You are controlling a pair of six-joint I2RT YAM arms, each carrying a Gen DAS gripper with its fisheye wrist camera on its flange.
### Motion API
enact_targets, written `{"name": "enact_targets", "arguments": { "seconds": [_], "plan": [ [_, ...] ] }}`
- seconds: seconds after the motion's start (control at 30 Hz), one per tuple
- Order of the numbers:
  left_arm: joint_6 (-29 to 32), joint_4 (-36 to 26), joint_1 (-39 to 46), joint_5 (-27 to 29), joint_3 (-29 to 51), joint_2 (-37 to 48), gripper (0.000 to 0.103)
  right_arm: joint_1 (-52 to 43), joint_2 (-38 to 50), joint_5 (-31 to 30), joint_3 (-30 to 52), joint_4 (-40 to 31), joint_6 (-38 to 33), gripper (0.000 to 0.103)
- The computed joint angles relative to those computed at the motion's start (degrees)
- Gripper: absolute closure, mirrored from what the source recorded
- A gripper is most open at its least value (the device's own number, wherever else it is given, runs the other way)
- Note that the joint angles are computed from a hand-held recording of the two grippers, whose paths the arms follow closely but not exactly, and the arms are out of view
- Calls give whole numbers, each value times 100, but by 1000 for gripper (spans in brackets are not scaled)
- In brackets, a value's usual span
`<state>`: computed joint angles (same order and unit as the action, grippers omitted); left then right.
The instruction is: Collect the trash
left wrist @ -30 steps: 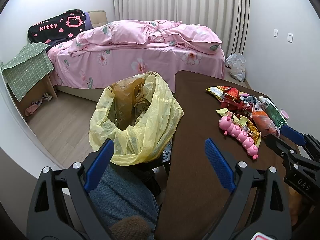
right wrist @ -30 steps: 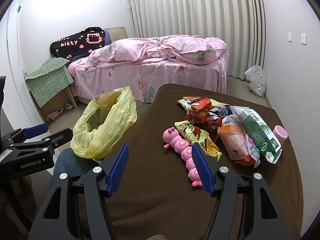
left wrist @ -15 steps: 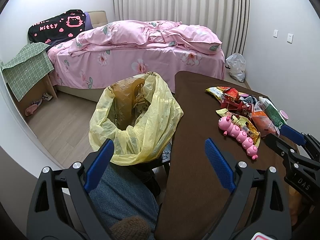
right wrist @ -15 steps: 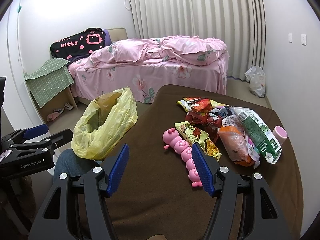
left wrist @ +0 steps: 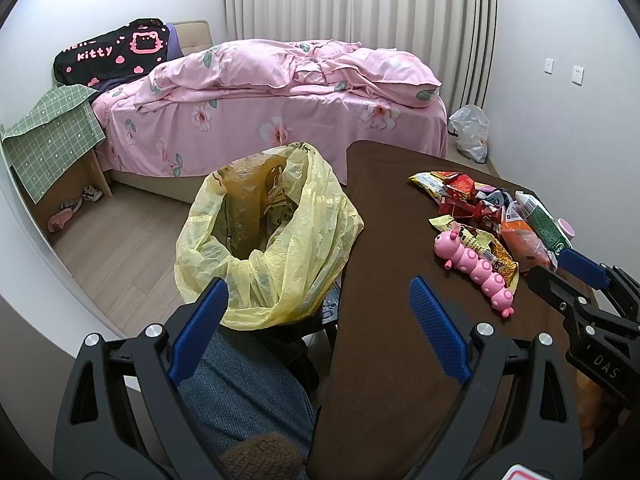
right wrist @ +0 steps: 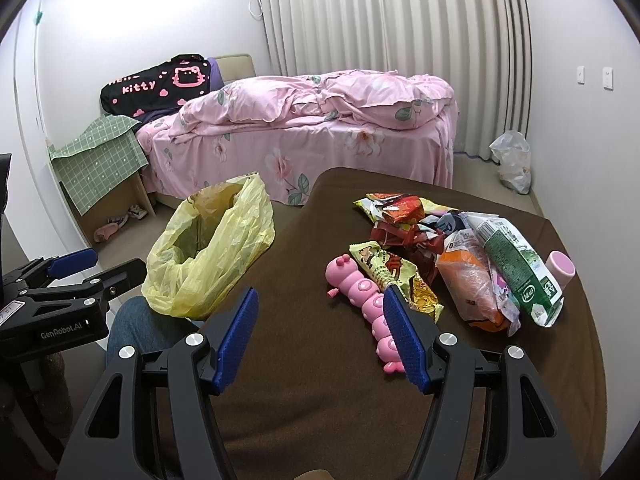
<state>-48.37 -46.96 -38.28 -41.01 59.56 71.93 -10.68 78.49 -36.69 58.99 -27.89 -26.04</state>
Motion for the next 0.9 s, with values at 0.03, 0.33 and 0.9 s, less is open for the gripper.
{"name": "enact_targets", "arguments": {
  "seconds": [0.03,0.33,0.9],
  "plan": [
    [-23,-10,-14,-9,18,19,16,-3,11,-8,11,-9,-5,42],
    [-16,-13,-12,4,-2,-17,16,2,2,-11,17,-49,-22,42],
    [-12,-6,-10,7,-1,-25,16,4,10,-6,9,-22,-12,42]
  ]
}}
